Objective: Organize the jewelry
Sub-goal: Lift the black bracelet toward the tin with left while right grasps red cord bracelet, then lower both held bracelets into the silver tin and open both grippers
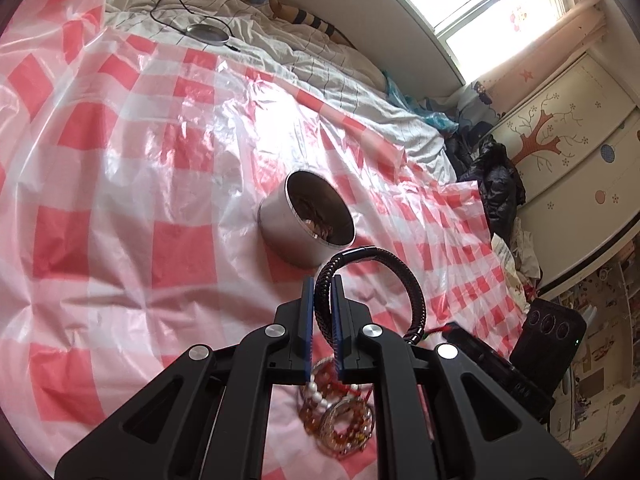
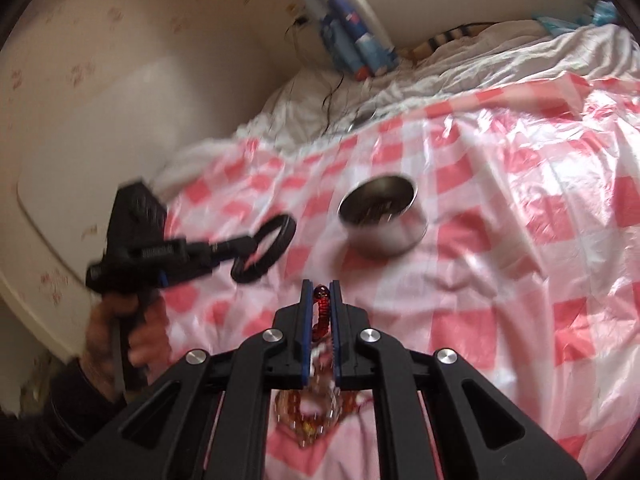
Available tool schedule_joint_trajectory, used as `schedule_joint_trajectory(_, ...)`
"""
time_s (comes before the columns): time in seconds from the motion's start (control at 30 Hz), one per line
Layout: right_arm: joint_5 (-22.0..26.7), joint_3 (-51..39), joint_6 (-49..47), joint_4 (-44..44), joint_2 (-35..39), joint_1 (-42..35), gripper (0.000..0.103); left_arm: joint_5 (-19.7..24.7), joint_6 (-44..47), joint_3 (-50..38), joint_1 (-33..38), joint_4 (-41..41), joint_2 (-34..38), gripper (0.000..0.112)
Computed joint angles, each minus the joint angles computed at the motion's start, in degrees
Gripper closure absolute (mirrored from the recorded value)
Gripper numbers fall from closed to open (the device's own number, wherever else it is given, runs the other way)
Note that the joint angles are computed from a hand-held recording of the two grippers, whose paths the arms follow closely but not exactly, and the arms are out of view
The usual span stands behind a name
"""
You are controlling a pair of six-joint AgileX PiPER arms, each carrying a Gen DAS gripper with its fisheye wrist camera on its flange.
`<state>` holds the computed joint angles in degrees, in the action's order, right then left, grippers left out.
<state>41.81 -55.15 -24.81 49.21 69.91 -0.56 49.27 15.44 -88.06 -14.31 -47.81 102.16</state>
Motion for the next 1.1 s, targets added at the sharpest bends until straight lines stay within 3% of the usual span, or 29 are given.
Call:
schedule_joint_trajectory(0.27,-4.5,-10.6,0.1,4.3,10.7,-2.2,0.094,-5.5,-8.4,-9.7,-3.9,5.9,7.3,0.105)
schedule_joint_trajectory(0.43,-7.9,-17.0,2.0,2.9,17.2,-1.8,0.094,-8.1,-18.9,-18.4,-7.2,16.5,13.5,0.105)
schedule_joint_trajectory(0.5,-10.3,-18.3,3.5,0.9,18.7,-1.2,0.094,-7.7,-23.5,-22.4,-8.5,22.3,16.1,0.105)
schedule_joint_trajectory(0.63,-9.5,-21.0,2.6,1.9,22.3,-1.5,0.094,-4.3,-26.8,-29.8,-10.3,29.2,20.8,0.105)
schedule_joint_trajectory(0.77,-8.5,-24.1,3.7,0.5,26.6,-0.4,0.094,0.3,-27.0,-35.5,-10.2,28.0,25.2,0.104)
schedule_joint_trajectory(0.87,-8.5,-25.6,5.8,-2.0,28.7,1.2,0.094,0.8,-27.9,-35.9,-10.8,29.6,25.1,0.102)
schedule_joint_trajectory(0.93,-8.0,-26.6,7.5,-3.8,30.4,2.0,0.094,-0.3,-29.1,-34.4,-10.9,31.1,23.5,0.093)
schedule_joint_trajectory(1.0,-6.4,-28.3,10.6,-7.9,32.1,2.9,0.079,-2.0,-29.7,-32.5,-10.8,31.3,21.9,0.084)
schedule_joint_trajectory(1.03,-6.4,-28.8,13.3,-11.9,32.6,3.8,0.048,-2.7,-30.2,-31.7,-10.8,31.6,21.1,0.079)
schedule_joint_trajectory(1.07,-7.3,-28.5,15.0,-14.7,32.4,4.5,0.034,-3.1,-30.3,-31.0,-10.8,31.6,20.6,0.077)
schedule_joint_trajectory(1.1,-9.1,-27.5,16.0,-17.3,31.6,5.3,0.034,-3.3,-30.4,-30.5,-10.8,31.9,20.0,0.074)
